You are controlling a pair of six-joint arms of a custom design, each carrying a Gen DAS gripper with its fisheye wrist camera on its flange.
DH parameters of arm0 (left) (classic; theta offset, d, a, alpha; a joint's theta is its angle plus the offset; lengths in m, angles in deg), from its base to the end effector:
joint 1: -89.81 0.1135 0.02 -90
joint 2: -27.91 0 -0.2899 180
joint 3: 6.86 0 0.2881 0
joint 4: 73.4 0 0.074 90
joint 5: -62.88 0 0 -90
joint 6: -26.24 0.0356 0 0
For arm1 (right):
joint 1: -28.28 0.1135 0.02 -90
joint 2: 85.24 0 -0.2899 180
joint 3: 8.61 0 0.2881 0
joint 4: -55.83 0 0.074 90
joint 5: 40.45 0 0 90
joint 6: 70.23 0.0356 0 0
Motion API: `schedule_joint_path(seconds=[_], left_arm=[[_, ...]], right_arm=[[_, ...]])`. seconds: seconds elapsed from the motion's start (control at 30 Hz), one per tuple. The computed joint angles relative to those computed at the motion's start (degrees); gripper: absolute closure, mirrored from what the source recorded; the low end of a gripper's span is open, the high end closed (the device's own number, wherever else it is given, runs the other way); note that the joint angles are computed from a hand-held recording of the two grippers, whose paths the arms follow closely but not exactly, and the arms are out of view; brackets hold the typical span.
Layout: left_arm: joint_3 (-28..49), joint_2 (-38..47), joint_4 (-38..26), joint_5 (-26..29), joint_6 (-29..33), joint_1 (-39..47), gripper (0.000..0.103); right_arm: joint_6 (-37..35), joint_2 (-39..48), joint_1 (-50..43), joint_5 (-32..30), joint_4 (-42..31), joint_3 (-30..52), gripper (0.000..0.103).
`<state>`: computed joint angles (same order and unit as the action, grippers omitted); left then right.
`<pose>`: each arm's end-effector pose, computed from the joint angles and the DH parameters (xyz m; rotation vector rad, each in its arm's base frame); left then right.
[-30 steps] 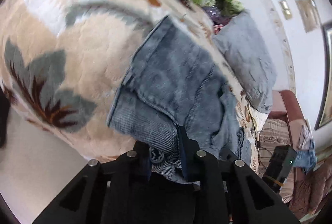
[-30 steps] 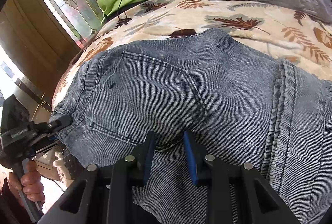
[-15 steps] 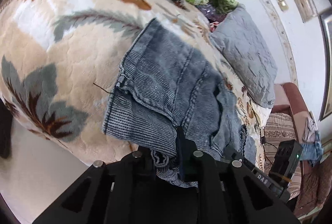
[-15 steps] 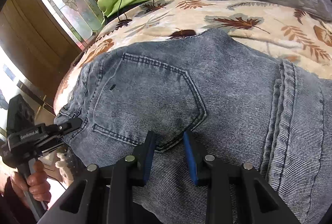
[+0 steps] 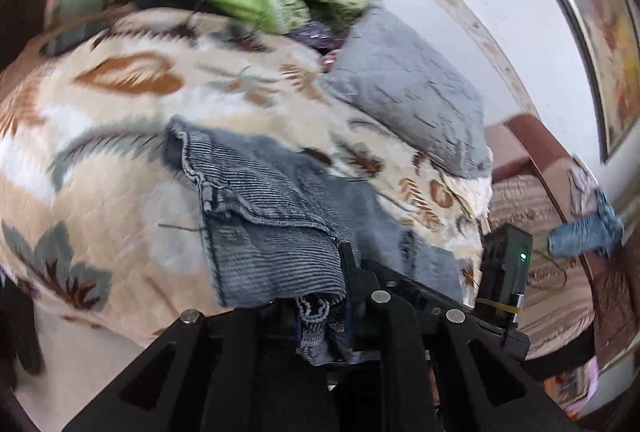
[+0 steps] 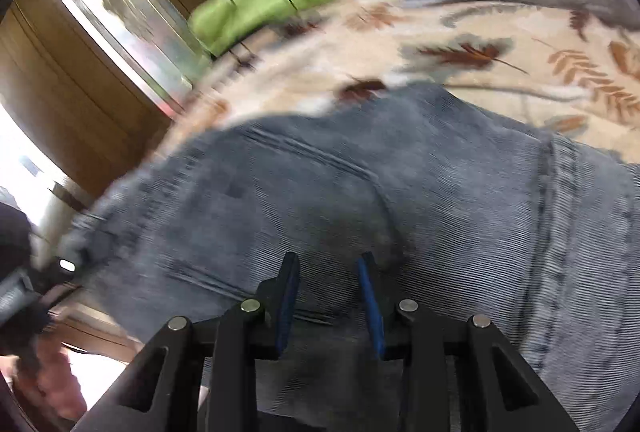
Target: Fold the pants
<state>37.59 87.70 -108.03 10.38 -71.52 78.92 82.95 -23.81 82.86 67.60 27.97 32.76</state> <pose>0.2097 -0.0624 0.2095 0.3617 2.3877 -0.9443 0.1390 0.1764 0.1892 0.3311 2.4184 0.6023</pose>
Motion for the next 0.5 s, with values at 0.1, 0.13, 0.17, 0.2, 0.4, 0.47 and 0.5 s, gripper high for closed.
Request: schedule_joint_path(seconds=[0.1,0.13,0.17,0.2,0.4,0.47,0.5], left_arm=[[1.97,-2.58,-0.66,-4.37,-2.82,-7.94,0.088],[2.41,-2.98,-0.8,-5.14,-3.18,-9.57,0.088],[2.95,-3.31,-1.05,-6.19,-3.49,-11.46,0.088],[3.85,-3.25,-1.31,-7.88,-4.0,-14.42,0.088],[9.28,0.56,-1.16,-15.13,-6.66,-29.74,0.088],[11.81,3.6,0.09,-17.91,-7.37,-36.4,0.088],[12.65,4.64,0.45,-18.86,-7.53,-38.58,0.088]], right_arm=[[-1.51,-1.72,0.36,-2.59,5.44,-1.39,0.07],[-1.89,-2.37,0.48,-3.66,7.9,-2.43,0.07],[-1.86,-2.93,0.53,-4.55,9.6,-3.32,0.07],[-1.6,-4.3,-0.01,-5.89,11.24,-4.81,0.07],[2.18,-30.37,0.32,-5.53,9.87,-16.15,0.07],[2.69,-39.84,3.39,-0.29,1.17,-15.81,0.071],[3.16,-43.9,4.94,2.15,-3.48,-15.38,0.072]])
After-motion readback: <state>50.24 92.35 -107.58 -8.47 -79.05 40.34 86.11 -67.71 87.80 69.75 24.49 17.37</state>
